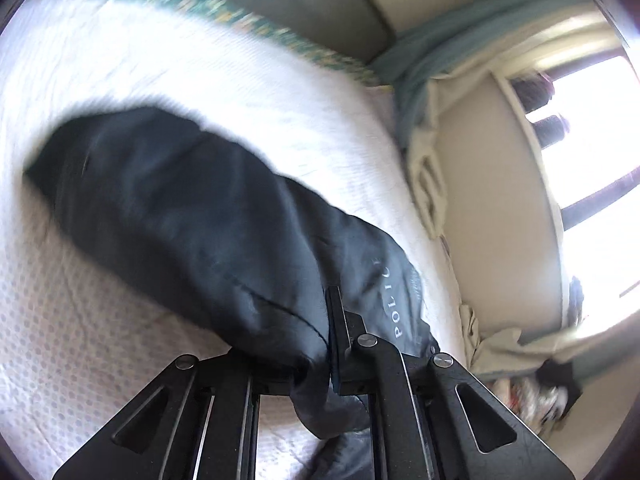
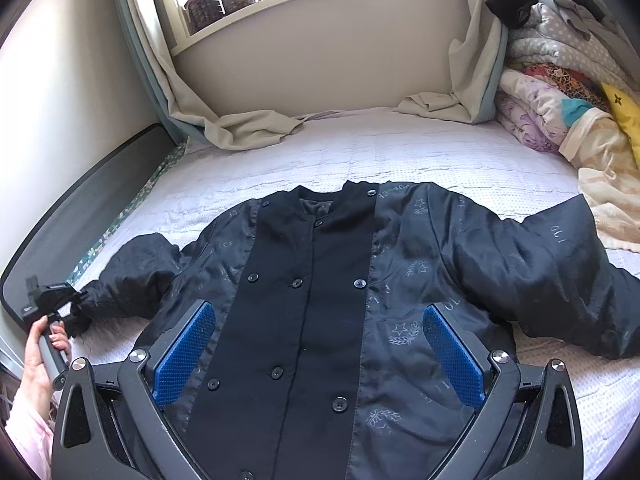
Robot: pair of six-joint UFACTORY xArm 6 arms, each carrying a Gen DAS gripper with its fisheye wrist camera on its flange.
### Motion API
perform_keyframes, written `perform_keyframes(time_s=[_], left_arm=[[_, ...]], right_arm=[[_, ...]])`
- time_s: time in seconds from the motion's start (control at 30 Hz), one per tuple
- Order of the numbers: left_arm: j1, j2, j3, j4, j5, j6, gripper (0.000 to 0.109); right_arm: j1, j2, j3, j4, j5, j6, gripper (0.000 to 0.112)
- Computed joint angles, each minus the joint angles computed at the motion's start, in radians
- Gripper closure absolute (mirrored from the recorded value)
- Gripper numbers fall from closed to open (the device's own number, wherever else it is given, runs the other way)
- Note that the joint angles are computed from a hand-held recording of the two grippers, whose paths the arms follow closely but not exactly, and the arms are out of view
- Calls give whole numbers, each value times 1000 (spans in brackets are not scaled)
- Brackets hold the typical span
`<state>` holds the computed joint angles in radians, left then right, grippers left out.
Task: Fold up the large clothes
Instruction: 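Fold the held sleeve across the coat front and open the left tool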
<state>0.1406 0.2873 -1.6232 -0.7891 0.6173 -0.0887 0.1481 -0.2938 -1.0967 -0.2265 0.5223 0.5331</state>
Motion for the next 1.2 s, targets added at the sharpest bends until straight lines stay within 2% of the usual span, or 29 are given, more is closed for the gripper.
perform_keyframes(time_s=[0.17,0.37,0.47,0.6,0.73,0.8,0.83,0.87,0.9,0.93,0.97,1.1,1.2], left_arm=[[-96,-21,-66,82,-20,54,95],[-272,-45,-108,148,-6,144,95],[-356,-13,-145,197,27,155,95],[-448,6,-114,275,51,134,95],[-485,63,-115,356,108,89,95],[-497,71,-105,361,147,89,88],[-496,70,-100,345,166,109,75],[-493,68,-99,332,186,128,52],[-494,65,-97,312,189,132,40],[-494,54,-85,304,187,132,23],[-491,39,-72,294,194,131,16],[-485,-15,-47,291,295,169,14],[-465,-107,33,234,374,296,14]], right_arm=[[-4,7,-10,-10,8,18,9],[-9,5,-16,-26,15,31,9],[-12,4,-19,-34,23,38,9],[-18,1,-25,-68,40,58,9],[-28,-4,-27,-88,61,76,9],[-32,-6,-28,-89,73,77,9],[-32,-6,-29,-90,79,78,9],[-34,-5,-31,-91,83,79,9],[-35,-4,-32,-91,88,80,9],[-36,-1,-35,-94,94,85,9],[-37,2,-38,-101,98,93,9],[-37,19,-55,-154,129,136,9],[-32,29,-65,-187,143,148,9]])
